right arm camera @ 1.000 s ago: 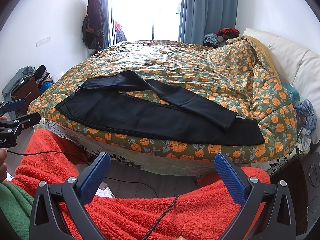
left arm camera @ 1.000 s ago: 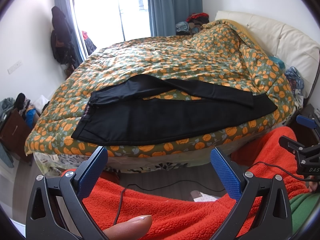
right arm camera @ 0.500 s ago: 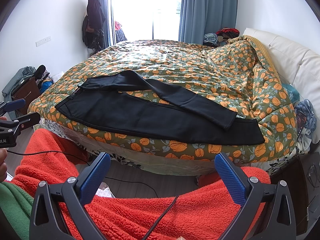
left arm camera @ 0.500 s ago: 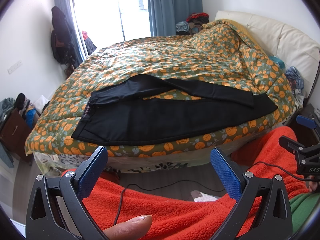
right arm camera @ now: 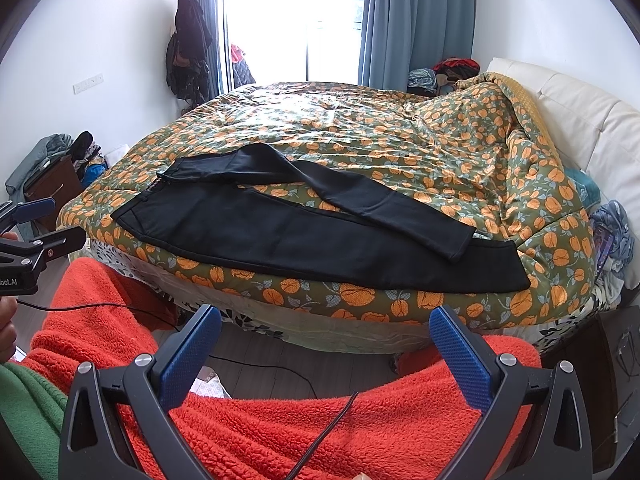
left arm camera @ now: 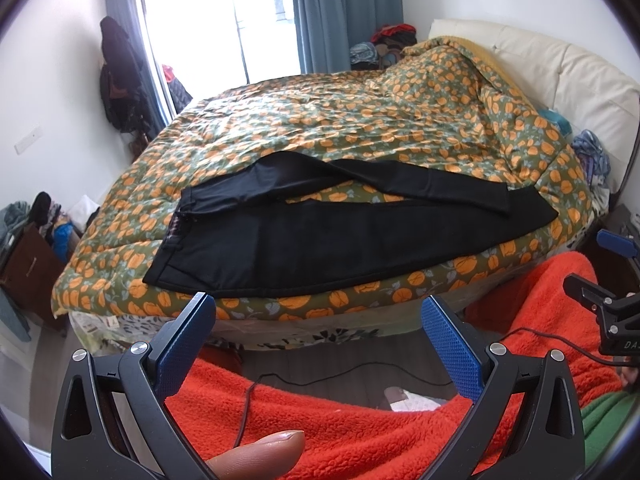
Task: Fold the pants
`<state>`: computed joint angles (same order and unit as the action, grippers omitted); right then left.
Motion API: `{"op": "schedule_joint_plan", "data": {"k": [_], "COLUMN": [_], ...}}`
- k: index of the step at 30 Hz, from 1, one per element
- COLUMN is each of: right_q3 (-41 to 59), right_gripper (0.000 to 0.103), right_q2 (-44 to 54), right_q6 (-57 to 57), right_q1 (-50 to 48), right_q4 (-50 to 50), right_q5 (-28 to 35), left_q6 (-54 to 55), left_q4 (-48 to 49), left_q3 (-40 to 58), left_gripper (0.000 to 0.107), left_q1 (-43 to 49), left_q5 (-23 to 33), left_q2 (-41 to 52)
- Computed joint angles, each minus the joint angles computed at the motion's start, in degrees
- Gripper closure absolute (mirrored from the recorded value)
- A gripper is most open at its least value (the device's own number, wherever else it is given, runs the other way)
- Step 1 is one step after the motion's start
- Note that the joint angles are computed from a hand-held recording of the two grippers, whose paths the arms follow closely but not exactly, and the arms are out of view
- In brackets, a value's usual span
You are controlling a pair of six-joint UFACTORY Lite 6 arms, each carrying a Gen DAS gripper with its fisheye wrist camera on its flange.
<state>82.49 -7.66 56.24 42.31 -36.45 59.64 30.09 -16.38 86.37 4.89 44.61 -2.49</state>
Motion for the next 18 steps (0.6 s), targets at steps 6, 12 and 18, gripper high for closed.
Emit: {"op": "schedule_joint_plan", "data": {"k": [6, 12, 18], "right_q3": [0.77, 2.92, 4.37], "right_gripper": [0.0, 0.0, 0.0], "right_q2": [-1.09, -0.15, 8.72], "right_q6": [-2.42, -2.25, -8.73], "right_q1": [-5.81, -16.46, -15.05], "right_q4": [-1.26, -5.11, -5.82], "right_q5": [-3.79, -13.2, -15.64], "left_q6": [-6.29, -9.74, -13.18], "left_q4": [1.93, 2.47, 6.24], "left_q3": [15.96, 34.46, 36.26], "left_gripper": [0.004, 0.004, 0.004], "left_q1": [-1.83, -4.23, -8.22], "left_q5": [2.12, 4.71, 6.75], "left_q2": [13.41, 26.9, 32.88]}}
